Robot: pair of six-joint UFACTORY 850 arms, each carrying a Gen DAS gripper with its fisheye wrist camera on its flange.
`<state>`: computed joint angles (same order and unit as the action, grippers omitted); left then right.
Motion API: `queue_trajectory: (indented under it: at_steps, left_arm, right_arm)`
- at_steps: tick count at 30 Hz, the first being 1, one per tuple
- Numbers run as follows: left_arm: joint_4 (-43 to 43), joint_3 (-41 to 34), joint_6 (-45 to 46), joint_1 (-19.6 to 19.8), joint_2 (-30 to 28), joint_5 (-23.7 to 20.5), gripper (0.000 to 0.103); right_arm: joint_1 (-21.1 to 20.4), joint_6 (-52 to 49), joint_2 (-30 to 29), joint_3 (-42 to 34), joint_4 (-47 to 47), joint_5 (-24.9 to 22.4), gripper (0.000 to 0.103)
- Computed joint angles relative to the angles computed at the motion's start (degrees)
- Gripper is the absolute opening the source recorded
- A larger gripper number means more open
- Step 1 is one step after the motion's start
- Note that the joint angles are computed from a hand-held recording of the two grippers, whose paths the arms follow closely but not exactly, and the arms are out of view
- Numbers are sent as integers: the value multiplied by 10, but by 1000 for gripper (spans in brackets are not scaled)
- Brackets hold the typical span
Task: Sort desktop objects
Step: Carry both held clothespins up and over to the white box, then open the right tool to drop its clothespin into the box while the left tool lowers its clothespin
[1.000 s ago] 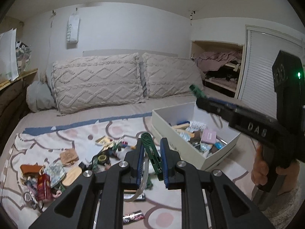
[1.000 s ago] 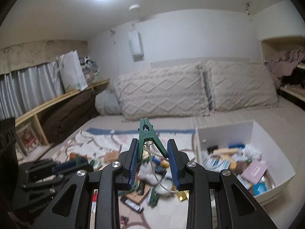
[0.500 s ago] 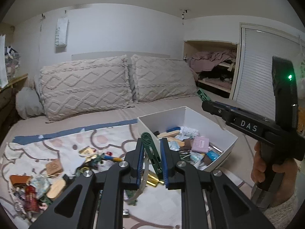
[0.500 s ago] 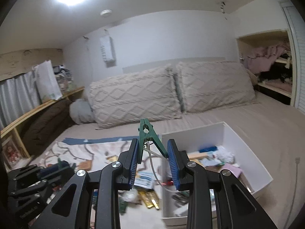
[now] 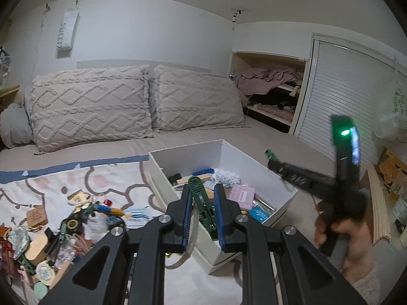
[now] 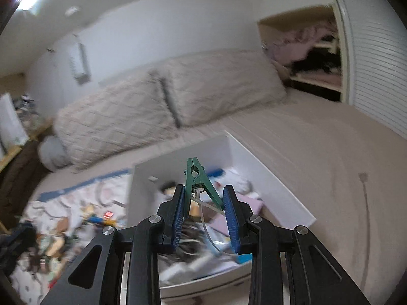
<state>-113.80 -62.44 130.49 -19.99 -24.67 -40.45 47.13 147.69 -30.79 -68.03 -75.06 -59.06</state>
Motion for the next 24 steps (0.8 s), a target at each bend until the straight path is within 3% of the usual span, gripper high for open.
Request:
queue_trajectory:
  at_steps: [6,14,18,24]
  left_arm:
    - [6,-10,-1,-27,-13,18,17]
    - [41,-49,-49,-52,-44,39,17]
    - [66,-62,-77,-62,-58,45,17]
    - [104,-85,-130,-73,-80,54,17]
  right_arm:
    - [-25,-32,-14,3,53,52,31]
    - [-41,-69,-18,2,105,80,31]
    - [-45,-18,6,36,85,104,31]
    - [-43,-11,16,45,88,95,31]
